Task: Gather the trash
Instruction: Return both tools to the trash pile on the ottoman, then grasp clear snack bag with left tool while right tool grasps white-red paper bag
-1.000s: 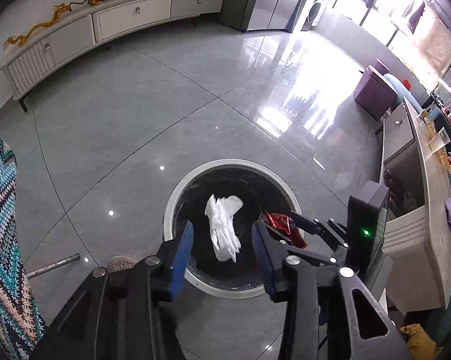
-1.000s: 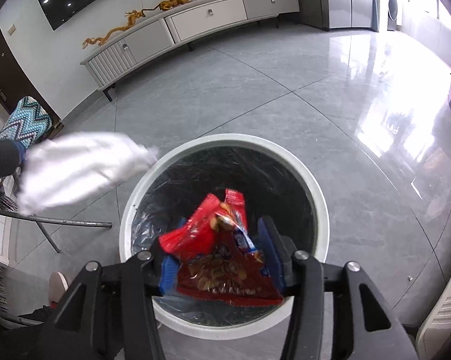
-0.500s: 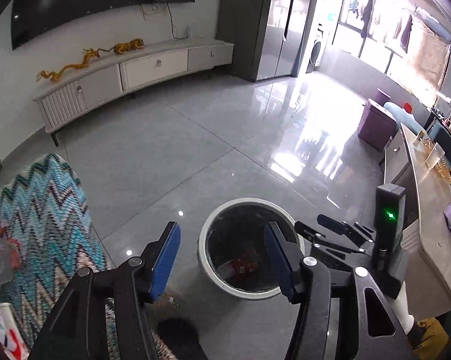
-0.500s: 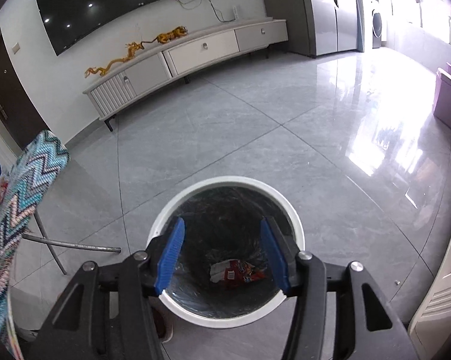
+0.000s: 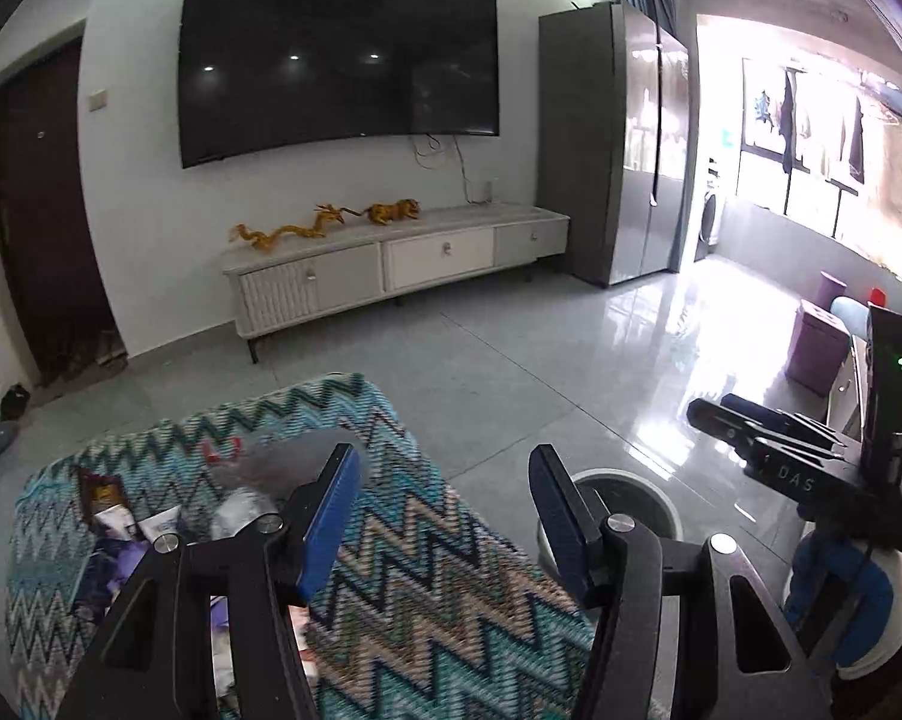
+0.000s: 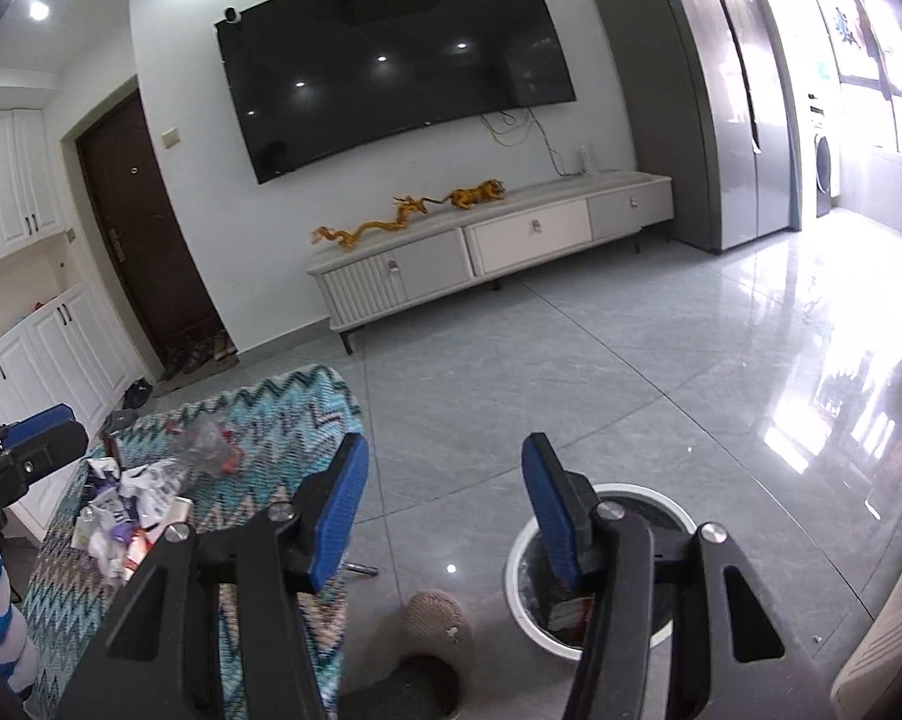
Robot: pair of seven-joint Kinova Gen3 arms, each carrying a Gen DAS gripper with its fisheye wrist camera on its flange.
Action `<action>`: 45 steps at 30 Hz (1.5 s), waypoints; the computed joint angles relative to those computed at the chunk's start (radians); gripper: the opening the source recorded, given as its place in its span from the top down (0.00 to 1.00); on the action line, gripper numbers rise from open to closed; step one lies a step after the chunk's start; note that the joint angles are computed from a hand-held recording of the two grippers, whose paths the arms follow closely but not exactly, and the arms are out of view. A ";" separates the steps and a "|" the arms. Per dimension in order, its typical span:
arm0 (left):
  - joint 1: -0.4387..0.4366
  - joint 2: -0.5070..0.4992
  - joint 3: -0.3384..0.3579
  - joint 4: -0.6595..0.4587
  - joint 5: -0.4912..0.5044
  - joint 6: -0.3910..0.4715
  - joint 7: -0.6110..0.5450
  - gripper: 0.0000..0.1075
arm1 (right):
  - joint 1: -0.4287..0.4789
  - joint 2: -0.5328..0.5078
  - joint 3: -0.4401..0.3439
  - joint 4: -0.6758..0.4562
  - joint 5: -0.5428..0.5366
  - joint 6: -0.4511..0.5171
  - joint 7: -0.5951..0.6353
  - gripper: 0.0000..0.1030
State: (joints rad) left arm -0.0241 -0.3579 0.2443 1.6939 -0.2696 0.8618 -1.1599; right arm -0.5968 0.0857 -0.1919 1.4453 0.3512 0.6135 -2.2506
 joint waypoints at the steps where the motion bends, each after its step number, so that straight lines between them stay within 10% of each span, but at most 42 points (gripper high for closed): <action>1: -0.001 -0.033 -0.033 0.011 0.007 0.014 -0.011 0.47 | -0.016 0.000 -0.011 -0.017 0.012 0.006 -0.002 0.50; 20: -0.242 -0.360 -0.410 0.178 0.050 0.094 -0.229 0.34 | -0.259 0.067 -0.069 -0.223 0.108 0.091 0.058 0.50; 45: -0.173 -0.022 -0.659 0.305 0.415 -0.044 -0.592 0.66 | -0.268 0.448 -0.055 -0.491 -0.415 0.313 0.489 0.50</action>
State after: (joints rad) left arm -0.1971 -0.3802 -0.4142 1.9990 0.1452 0.8175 -1.7514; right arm -0.8652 0.5332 -0.2470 0.9539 -0.0638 0.9266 -1.7613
